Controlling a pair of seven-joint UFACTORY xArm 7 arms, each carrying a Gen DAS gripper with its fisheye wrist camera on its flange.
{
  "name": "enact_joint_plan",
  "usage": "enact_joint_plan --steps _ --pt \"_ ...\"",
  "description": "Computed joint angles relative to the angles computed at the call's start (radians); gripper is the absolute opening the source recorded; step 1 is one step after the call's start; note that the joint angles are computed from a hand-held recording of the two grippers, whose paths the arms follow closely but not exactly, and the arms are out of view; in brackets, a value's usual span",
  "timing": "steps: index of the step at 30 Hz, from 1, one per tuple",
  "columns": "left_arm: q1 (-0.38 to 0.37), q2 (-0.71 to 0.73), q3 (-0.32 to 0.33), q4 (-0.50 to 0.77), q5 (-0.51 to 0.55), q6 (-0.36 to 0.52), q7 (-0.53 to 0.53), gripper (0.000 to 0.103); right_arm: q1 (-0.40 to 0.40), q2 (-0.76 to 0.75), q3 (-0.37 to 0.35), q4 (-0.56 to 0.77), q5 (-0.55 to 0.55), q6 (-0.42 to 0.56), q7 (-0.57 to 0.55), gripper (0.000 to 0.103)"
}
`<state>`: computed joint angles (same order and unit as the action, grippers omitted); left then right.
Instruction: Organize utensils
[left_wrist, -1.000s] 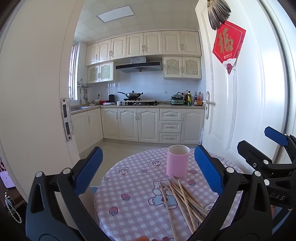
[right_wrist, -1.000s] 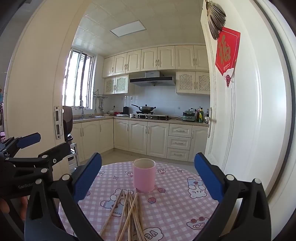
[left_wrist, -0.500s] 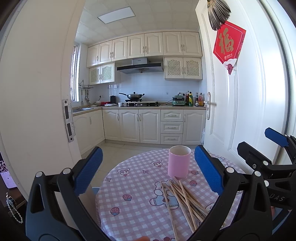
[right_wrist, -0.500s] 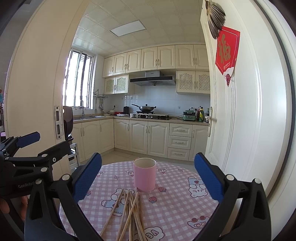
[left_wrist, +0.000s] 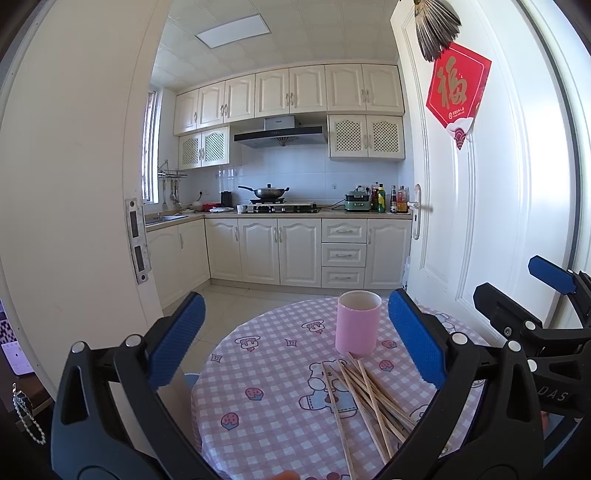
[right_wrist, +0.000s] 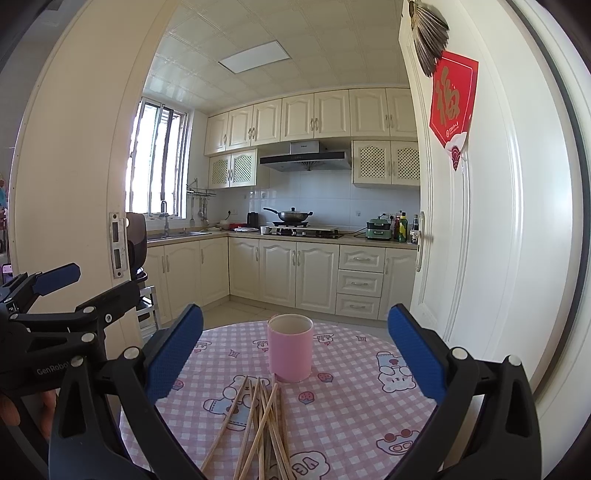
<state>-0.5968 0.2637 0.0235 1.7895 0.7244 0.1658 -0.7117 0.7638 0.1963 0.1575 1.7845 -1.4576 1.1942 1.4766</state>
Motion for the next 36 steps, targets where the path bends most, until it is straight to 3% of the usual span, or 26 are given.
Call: enact_joint_plan --steps 36 --pt "-0.005 0.016 0.007 0.017 -0.021 0.008 0.014 0.097 -0.008 -0.004 0.001 -0.004 0.009 -0.012 0.006 0.096"
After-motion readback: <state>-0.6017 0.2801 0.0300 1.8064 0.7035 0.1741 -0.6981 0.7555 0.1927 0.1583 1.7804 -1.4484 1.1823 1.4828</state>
